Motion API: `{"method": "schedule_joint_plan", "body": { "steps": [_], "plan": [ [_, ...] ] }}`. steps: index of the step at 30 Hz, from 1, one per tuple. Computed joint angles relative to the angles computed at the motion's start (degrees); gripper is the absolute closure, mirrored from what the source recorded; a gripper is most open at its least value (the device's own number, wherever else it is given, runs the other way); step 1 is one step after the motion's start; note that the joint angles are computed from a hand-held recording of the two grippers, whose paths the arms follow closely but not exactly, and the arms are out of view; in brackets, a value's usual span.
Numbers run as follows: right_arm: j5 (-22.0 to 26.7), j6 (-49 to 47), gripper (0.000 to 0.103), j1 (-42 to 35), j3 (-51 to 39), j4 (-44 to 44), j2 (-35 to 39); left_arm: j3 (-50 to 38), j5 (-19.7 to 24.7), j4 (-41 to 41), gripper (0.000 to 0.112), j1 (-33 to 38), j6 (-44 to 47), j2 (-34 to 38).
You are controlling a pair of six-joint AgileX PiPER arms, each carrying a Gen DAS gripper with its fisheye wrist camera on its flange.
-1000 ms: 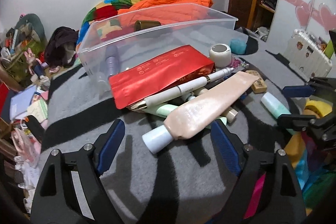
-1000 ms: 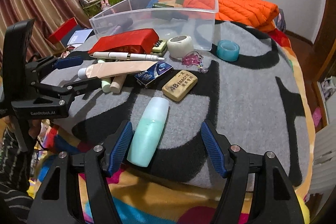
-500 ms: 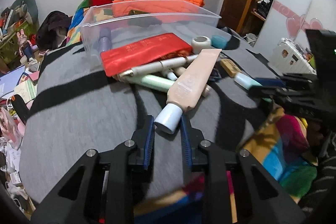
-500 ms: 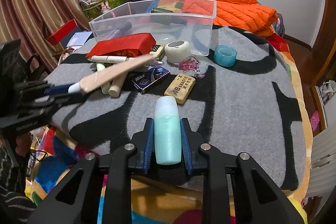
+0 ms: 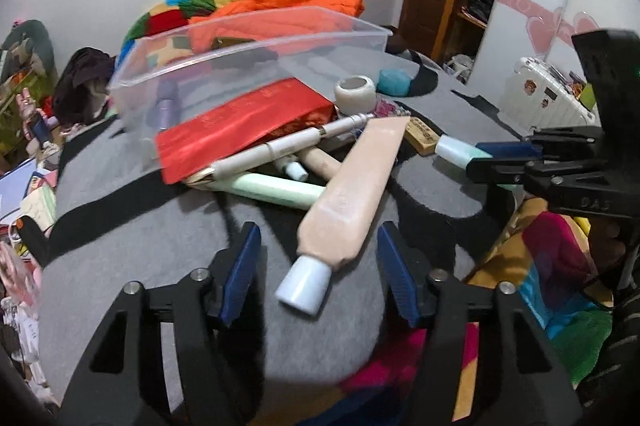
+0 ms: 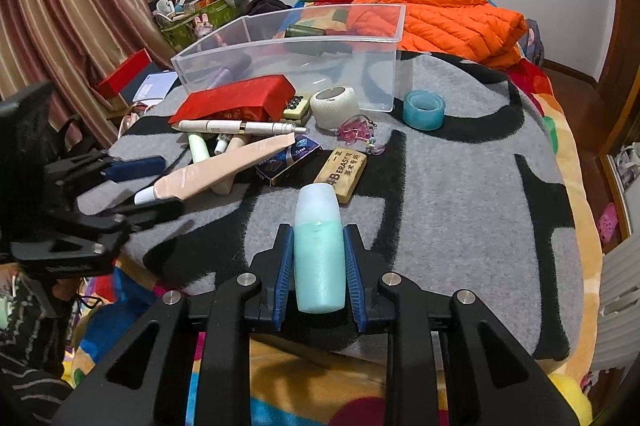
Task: Organize objects
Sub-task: 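Grasp the beige tube with the left tool while the right tool grasps the mint-green bottle, then carry the beige tube and mint-green bottle into the clear box and release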
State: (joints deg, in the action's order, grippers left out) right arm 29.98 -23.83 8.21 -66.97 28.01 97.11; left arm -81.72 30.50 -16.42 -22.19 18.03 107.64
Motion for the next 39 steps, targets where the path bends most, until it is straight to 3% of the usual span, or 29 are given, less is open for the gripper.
{"method": "schedule_joint_plan", "body": {
  "steps": [1,6,16,23,32,39],
  "plan": [
    [0.1,-0.1,0.080,-0.2,-0.1,0.3,-0.1,-0.8,1.0,-1.2,0.070,0.0,1.2,0.9],
    [0.4,-0.9,0.080,-1.0,-0.1,1.6,-0.7,2.7,-2.7,-1.3,0.092,-1.4,1.0,-1.1],
    [1.5,-3.6,0.080,-2.5,-4.2,4.6,-0.6,9.1,-9.0,3.1,0.092,-2.6,-6.3,-9.1],
    [1.1,-1.8,0.080,-1.7,-10.3,2.3,0.7,6.1,-9.0,3.1,0.092,-0.9,-8.5,-10.5],
    [3.4,4.7,0.080,0.1,-26.3,-4.7,8.4,-7.5,-3.6,10.8,0.092,1.1,-17.8,-3.8],
    [13.5,14.1,0.080,0.5,-48.3,-12.5,22.5,-24.9,5.9,15.9,0.092,2.8,-22.9,6.8]
  ]
}}
